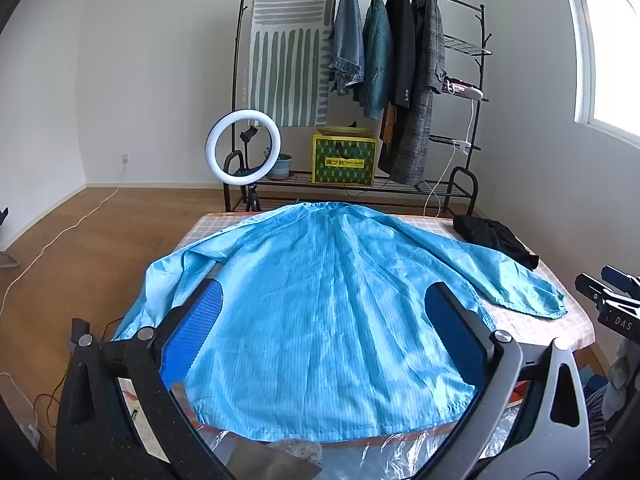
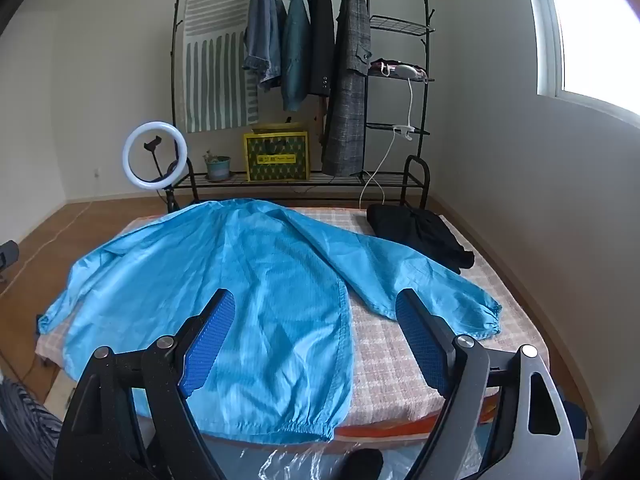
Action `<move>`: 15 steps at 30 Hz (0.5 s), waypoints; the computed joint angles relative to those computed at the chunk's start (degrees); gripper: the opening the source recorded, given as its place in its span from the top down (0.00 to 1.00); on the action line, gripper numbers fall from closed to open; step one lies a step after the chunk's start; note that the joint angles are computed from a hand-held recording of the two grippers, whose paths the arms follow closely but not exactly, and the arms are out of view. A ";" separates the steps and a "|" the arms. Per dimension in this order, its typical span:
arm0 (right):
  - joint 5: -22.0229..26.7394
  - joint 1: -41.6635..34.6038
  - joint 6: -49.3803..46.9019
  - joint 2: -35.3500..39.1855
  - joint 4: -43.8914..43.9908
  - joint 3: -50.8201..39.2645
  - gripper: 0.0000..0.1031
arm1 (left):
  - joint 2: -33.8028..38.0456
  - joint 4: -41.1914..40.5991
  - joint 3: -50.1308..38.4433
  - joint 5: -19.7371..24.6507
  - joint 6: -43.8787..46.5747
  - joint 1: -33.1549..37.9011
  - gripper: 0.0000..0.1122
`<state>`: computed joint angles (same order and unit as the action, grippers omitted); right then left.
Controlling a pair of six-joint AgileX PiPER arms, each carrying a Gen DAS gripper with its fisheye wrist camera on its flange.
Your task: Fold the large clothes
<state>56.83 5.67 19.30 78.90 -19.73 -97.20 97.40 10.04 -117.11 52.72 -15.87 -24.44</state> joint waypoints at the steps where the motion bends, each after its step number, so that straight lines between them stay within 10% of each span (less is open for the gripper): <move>1: 0.09 -0.16 -0.13 -0.02 0.34 -0.13 0.20 | -0.29 0.21 0.68 -0.92 -0.26 -0.01 0.09; 15: 0.47 0.03 0.42 0.14 -0.46 -1.34 0.20 | 0.52 1.85 -1.24 -0.37 -1.50 -0.56 0.09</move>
